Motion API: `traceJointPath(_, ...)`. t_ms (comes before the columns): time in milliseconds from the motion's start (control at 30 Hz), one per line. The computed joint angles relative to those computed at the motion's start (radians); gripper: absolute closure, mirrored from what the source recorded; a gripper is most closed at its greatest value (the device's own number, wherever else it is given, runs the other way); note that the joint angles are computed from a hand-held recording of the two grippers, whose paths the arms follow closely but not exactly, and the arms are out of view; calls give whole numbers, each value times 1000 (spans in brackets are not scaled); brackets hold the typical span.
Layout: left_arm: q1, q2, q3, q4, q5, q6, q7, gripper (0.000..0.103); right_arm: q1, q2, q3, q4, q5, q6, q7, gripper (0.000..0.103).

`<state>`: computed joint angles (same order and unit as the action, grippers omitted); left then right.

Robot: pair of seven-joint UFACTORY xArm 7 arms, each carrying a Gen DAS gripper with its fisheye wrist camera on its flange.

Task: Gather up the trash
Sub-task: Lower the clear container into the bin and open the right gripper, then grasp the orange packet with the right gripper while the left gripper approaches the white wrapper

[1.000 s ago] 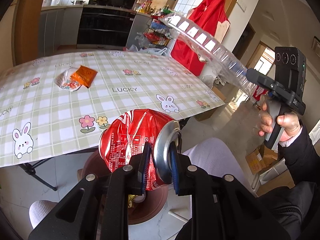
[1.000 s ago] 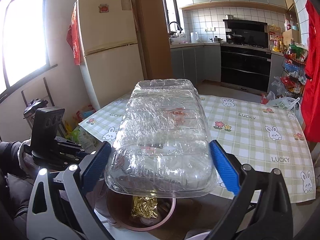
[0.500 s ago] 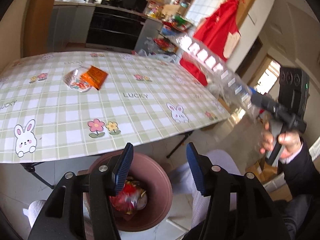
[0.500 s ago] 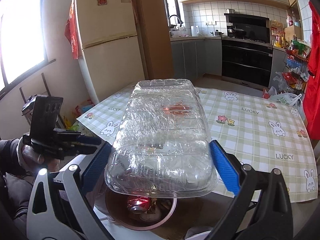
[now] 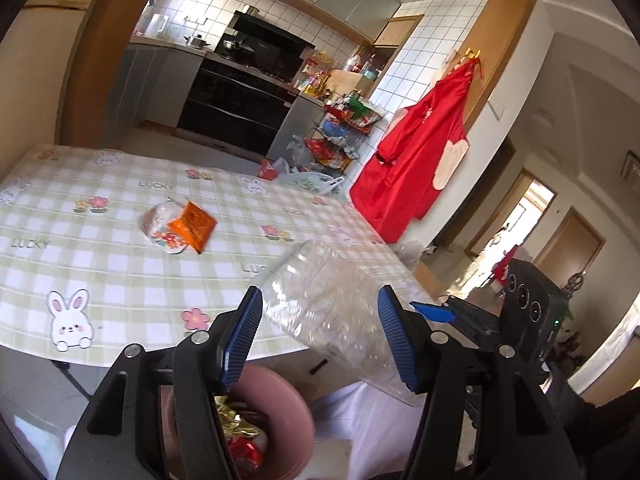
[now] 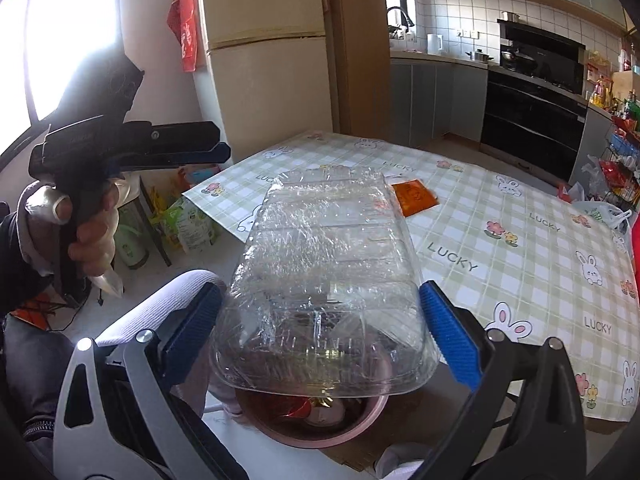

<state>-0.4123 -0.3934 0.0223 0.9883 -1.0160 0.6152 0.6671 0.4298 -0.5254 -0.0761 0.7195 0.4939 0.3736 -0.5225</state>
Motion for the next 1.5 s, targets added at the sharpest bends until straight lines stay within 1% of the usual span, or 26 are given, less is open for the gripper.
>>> traceJointPath(100,18,-13,-2,-21,31,-8,-29,44,50,38,-20,14,50,-10,-26,6)
traceJointPath(267,23,-31,23,-47,24,-14,-29,44,94,103,-24,45,134,-7,-92,7)
traceJointPath(400,30,-44,33,-62,35,-22,-26,44,72,148,1,76,171,-12,-106,7)
traceJointPath(500,32,-48,39,-71,41,-34,-21,44,52,154,11,89,199,-23,-110,7)
traceJointPath(600,40,-45,38,-77,59,-51,-28,44,10,150,32,93,169,-38,-82,7)
traceJointPath(667,43,-39,39,-77,72,-65,-32,44,-21,149,46,94,136,-55,-43,7)
traceJointPath(833,54,1,38,-53,117,-83,-45,44,-80,163,51,101,57,-109,54,6)
traceJointPath(1000,75,80,24,4,174,-92,-51,44,-114,208,20,128,23,-135,123,6)
traceJointPath(1100,93,141,8,51,207,-95,-56,44,-117,255,-7,160,46,-134,125,6)
traceJointPath(1233,122,225,-15,111,234,-107,-53,44,-143,363,-8,242,95,-104,111,6)
traceJointPath(1300,140,279,-28,149,244,-113,-52,44,-166,443,10,310,108,-81,114,6)
traceJointPath(1400,175,361,-52,209,265,-124,-56,44,-207,598,40,465,105,-17,151,6)
traceJointPath(1500,211,434,-78,269,287,-132,-68,44,-243,784,67,676,76,64,234,6)
